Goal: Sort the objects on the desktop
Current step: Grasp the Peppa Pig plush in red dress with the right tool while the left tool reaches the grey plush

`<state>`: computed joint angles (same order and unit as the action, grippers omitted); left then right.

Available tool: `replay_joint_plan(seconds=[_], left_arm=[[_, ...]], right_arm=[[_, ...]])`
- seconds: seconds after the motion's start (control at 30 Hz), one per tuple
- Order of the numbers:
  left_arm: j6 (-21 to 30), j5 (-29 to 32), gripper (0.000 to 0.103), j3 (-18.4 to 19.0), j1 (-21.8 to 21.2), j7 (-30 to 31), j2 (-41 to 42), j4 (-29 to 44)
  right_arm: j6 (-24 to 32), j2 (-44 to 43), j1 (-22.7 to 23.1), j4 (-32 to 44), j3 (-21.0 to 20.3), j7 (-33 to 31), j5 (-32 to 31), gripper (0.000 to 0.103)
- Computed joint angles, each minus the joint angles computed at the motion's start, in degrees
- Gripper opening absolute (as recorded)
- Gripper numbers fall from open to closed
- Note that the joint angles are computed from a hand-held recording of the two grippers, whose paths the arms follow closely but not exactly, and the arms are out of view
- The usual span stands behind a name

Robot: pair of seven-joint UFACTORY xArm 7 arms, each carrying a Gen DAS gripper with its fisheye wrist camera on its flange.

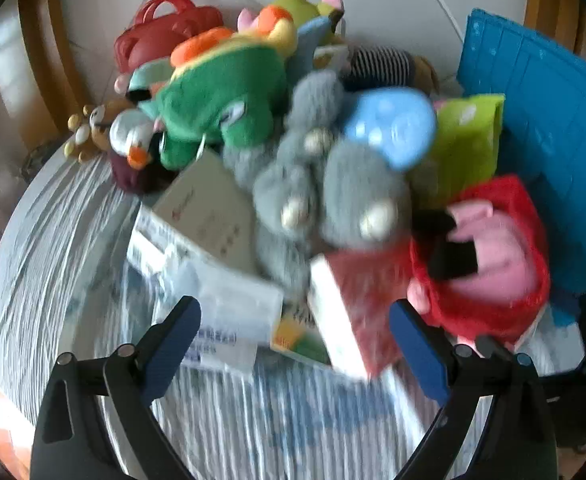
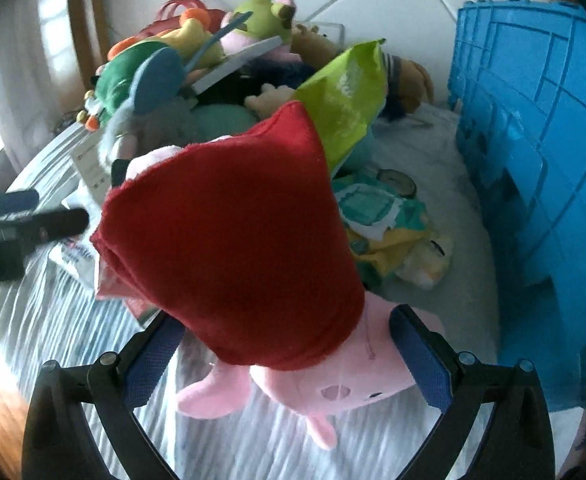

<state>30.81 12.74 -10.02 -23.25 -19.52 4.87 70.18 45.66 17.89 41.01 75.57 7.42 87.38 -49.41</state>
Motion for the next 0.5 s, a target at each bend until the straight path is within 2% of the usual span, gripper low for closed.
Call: replay_joint_plan(seconds=[0.23, 0.4, 0.47, 0.5], left_arm=[[1.84, -1.33, 0.096, 0.85, -0.03, 3.8, 7.53, 10.36], [4.27, -3.46, 0.096, 2.02, 0.73, 7.05, 12.3, 14.38], [5.1, -4.98, 0.089, 2.06, 1.27, 8.66, 13.88, 15.79], [5.19, -6.08, 0.088, 1.95, 1.71, 9.69, 14.8, 16.61]], right_arm=[[-1.24, -0.33, -1.66, -0.53, -0.73, 2.05, 1.53, 0.103], [-2.13, 2.1, -2.6, 1.88, -1.1, 0.04, 4.15, 0.103], [-1.71, 3.14, -2.47, 3.01, -1.67, -0.05, 4.95, 0.103], [-1.96, 3.25, -2.36, 3.05, -2.06, 0.63, 5.01, 0.103]])
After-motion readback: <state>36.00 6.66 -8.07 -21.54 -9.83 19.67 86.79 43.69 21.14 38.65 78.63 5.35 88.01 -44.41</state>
